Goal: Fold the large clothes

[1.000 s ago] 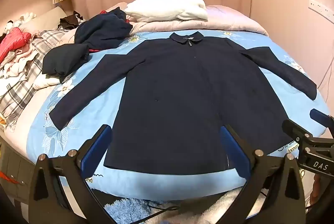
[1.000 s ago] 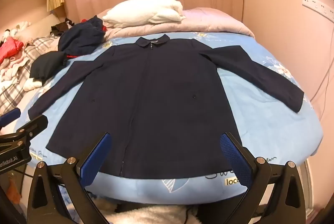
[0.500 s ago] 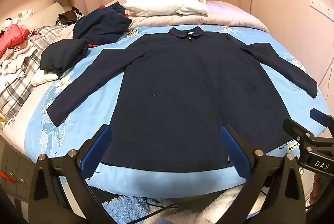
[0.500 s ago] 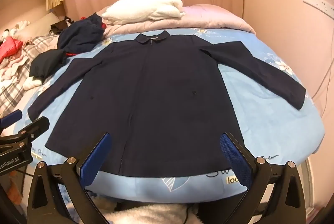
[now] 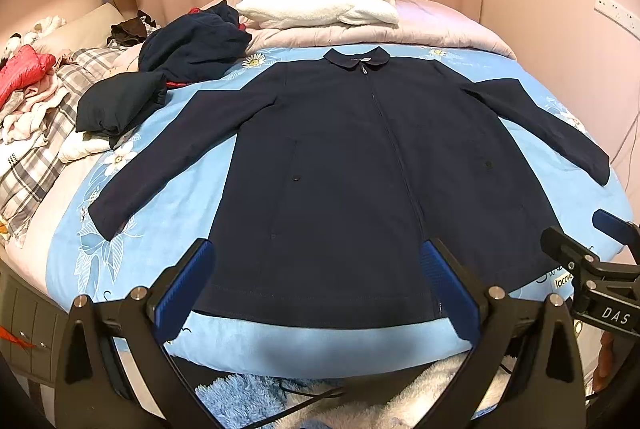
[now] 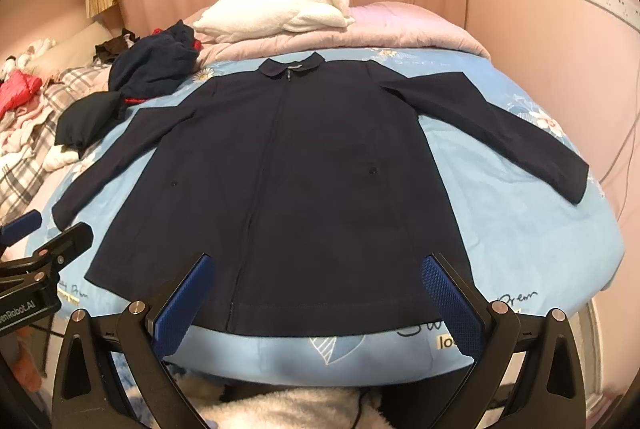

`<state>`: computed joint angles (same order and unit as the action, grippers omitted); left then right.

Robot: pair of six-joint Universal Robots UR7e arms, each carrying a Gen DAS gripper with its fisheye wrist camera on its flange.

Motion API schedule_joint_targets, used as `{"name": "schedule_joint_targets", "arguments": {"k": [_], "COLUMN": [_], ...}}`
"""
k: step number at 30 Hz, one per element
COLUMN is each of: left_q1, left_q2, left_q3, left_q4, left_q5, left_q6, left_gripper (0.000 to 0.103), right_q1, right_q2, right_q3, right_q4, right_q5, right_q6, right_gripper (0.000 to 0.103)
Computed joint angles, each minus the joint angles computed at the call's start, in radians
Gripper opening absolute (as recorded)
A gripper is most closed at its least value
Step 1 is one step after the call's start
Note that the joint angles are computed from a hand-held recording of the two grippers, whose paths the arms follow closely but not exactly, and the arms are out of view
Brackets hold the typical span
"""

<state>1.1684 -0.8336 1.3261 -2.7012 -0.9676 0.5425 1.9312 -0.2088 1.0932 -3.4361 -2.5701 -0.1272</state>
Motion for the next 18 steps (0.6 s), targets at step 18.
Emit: {"name": "schedule_joint_targets", "arguments": {"k": [18], "left_q1": [0.007], "left_q2": [-0.003], "left_q3": [0.007], "left_q4": [-0.006], "left_q5": [-0.003], "left_q6": [0.016], "left_gripper": [0.103], "right_q1": [-0.003], "right_q2": [-0.011], "right_q3": [0.010], "right_q4": [0.021], "right_q5": [0.000], "right_q6": [0.021], "right_gripper": [0.103]}}
